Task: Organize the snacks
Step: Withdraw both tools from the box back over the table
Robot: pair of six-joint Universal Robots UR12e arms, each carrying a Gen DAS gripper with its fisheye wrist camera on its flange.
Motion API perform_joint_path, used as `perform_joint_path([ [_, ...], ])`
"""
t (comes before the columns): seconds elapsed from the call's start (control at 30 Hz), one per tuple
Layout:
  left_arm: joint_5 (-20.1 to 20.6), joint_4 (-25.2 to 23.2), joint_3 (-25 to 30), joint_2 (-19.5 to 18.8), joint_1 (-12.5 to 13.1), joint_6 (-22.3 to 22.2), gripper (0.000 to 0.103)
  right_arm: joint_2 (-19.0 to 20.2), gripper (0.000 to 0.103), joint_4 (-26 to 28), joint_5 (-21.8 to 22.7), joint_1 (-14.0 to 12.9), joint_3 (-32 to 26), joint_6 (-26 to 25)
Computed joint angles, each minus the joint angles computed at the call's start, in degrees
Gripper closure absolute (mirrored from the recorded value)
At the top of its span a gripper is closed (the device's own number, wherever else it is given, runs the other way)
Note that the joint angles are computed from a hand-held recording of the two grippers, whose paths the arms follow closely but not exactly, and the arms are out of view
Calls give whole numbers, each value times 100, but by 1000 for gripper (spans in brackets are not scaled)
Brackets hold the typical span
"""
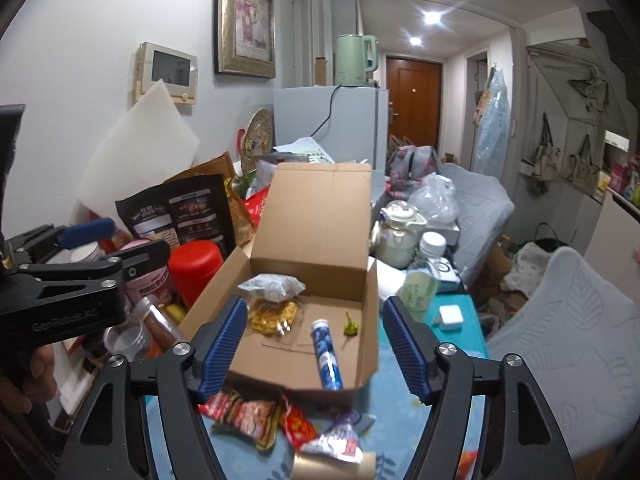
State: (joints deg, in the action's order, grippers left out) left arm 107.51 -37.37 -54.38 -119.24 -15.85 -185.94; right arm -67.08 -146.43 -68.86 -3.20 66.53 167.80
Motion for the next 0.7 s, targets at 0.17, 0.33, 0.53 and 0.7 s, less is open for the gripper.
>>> perform_joint_path([
  [0.17, -120, 329, -489, 285, -79, 204, 5, -319, 24, -234, -10, -52, 510, 111],
  [0.33, -205, 606, -985, 526, -130, 274, 5, -606, 22, -449, 13, -104, 976, 180],
  [0.53, -528, 576, -1419, 725, -86, 75, 5, -879, 20, -563, 27, -156, 1478, 203],
  [0.7, -589, 582, -1715, 835, -78, 33, 5, -1017, 20, -540, -54, -168, 1787, 172],
])
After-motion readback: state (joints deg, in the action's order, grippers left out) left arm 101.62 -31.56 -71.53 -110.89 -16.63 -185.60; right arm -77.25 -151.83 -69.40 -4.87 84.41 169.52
